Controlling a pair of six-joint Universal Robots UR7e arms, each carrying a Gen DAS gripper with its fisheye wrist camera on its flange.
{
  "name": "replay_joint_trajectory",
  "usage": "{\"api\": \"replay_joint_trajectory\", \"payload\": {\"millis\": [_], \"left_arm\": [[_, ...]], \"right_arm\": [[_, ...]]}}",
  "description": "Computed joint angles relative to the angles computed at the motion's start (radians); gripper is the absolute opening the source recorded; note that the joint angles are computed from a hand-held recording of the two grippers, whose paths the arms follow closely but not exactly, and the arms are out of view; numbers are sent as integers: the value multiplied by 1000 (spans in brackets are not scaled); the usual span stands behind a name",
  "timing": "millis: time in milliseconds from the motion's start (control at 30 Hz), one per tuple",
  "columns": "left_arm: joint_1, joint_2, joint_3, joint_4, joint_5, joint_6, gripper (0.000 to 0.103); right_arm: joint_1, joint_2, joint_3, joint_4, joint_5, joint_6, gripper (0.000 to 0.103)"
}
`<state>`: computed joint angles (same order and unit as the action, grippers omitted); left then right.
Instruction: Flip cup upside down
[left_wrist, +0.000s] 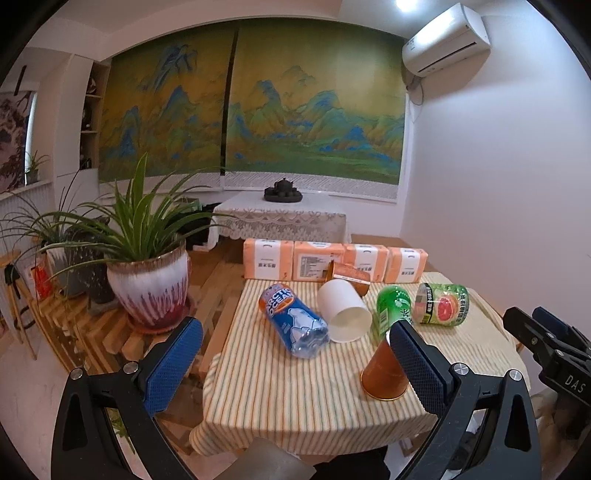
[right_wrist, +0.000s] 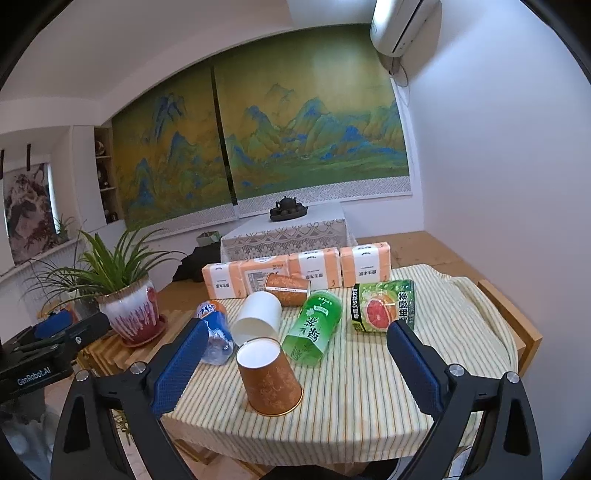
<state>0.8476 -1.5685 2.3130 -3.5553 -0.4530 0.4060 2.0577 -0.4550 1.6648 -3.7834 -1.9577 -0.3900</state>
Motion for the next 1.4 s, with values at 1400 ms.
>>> {"api": "replay_joint_trajectory", "payload": {"millis": [1400], "left_arm": [[58, 76, -29, -20, -40, 16, 103]], "right_arm": [[-7, 51, -31, -41, -71, -33, 96]]}}
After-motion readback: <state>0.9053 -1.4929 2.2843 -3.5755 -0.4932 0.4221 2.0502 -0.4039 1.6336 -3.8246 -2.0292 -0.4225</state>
